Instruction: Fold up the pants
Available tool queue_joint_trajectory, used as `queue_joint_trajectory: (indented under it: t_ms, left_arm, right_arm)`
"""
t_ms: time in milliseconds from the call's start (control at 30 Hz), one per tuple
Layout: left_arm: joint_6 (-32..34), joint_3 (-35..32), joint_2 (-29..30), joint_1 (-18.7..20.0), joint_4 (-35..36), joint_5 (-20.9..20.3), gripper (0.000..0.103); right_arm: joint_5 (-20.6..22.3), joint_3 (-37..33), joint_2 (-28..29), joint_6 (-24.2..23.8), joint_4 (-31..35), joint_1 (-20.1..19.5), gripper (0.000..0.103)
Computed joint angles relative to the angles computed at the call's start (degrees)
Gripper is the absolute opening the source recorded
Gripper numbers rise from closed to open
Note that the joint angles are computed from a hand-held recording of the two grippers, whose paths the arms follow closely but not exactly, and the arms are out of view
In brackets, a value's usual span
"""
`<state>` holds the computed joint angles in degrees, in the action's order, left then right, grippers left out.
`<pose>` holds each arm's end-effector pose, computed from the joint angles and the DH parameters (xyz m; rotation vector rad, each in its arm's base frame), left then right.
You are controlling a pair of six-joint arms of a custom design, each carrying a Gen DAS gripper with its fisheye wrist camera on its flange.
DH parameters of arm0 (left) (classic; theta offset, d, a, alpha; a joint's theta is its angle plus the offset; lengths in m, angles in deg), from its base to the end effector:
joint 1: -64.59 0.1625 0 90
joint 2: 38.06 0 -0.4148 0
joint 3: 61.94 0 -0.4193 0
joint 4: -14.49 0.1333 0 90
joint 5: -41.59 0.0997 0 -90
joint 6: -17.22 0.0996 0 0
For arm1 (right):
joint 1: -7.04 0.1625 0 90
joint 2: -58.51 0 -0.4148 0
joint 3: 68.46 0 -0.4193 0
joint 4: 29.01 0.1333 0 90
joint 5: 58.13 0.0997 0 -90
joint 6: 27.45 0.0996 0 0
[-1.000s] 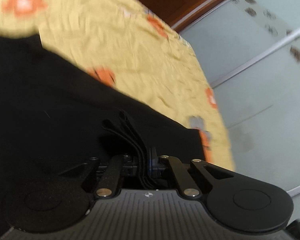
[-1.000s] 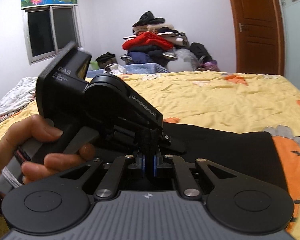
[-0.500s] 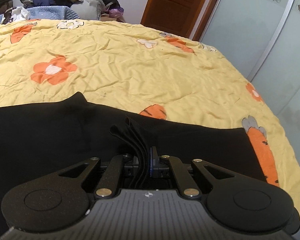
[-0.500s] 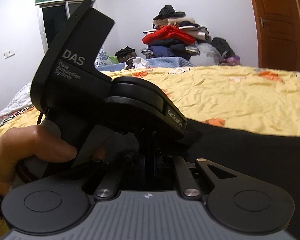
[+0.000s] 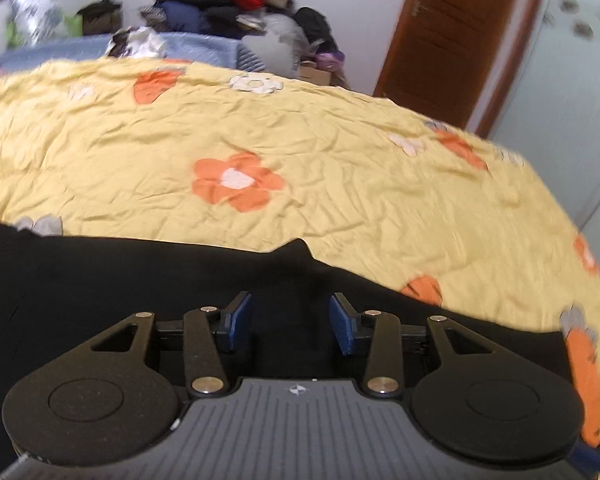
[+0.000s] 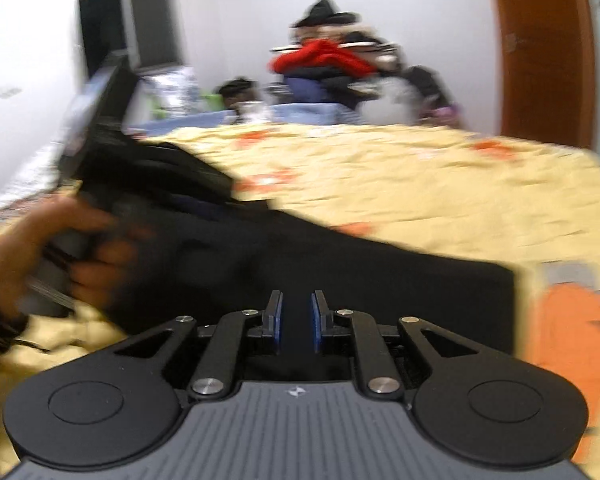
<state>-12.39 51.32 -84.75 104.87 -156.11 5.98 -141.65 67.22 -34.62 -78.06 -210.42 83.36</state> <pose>-0.2902 -0.5268 0.0475 0.2659 2.3570 -1.0006 0.0396 -0.4485 0.3031 0.8781 -2.4206 1.0676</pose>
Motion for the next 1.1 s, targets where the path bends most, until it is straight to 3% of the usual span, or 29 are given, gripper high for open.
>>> queue_joint_trajectory:
  t_ms: [100,167,267,400,500,633,700,800,867,933,1033,1100]
  left_arm:
    - [2.9,-0.6,-0.3,0.1,1.5,-3.7,0.047]
    - [6.0,-0.7,0.3,-0.2,1.2,-7.2,0.048]
    - [10.2,-1.7,2.7,-0.5,0.8,-10.7,0.058]
    - [11.1,-2.9,5.3,-1.6,3.5,-6.0,0.06]
    - [12.8,-0.7,4.0,-2.1,0.5,-7.0,0.06]
    - [13.8,1.0,3.3,-3.0,1.6,-5.8,0.069]
    - [13.5,1.2,3.8,-3.1,2.8,-5.0,0.071]
    - [12.6,2.8,2.9,-3.9,1.7,-4.2,0.071]
    - [11.3,3.4,2.4,-4.3,2.5,-3.4,0.078]
    - [10.6,3.5,2.0,-4.4,4.7,-3.4,0.08]
    - [10.1,4.8,1.2,-5.2,4.7,-2.9,0.08]
    - [10.3,5.8,0.9,-5.8,4.1,-2.3,0.081]
  right_arm:
    - [-8.6,-2.8,3.6,1.4,-6.5,0.6,0.014]
    - [-10.4,-4.7,6.0,1.4,-8.6,0.1,0.014]
    - [-11.9,-7.4,8.8,2.5,-8.2,-0.6,0.014]
    - [-13.1,-9.1,11.3,2.8,-8.9,-0.2,0.014]
    - [-12.2,-9.0,10.8,2.5,-8.8,0.2,0.015]
    - [-9.6,-6.2,6.8,2.8,-3.6,-0.8,0.014]
    - [-9.3,-5.4,7.0,2.4,-4.8,-1.6,0.014]
    - [-9.7,-5.0,6.6,5.5,-5.8,-0.9,0.016]
    - [-9.8,-4.2,6.3,4.1,-6.7,-0.3,0.022]
    - [-10.4,-3.7,6.2,2.9,-6.0,0.0,0.041]
    - [-12.0,-2.9,7.2,2.5,-8.9,0.4,0.044]
    - [-10.8,-2.1,6.6,3.8,-9.4,0.5,0.044]
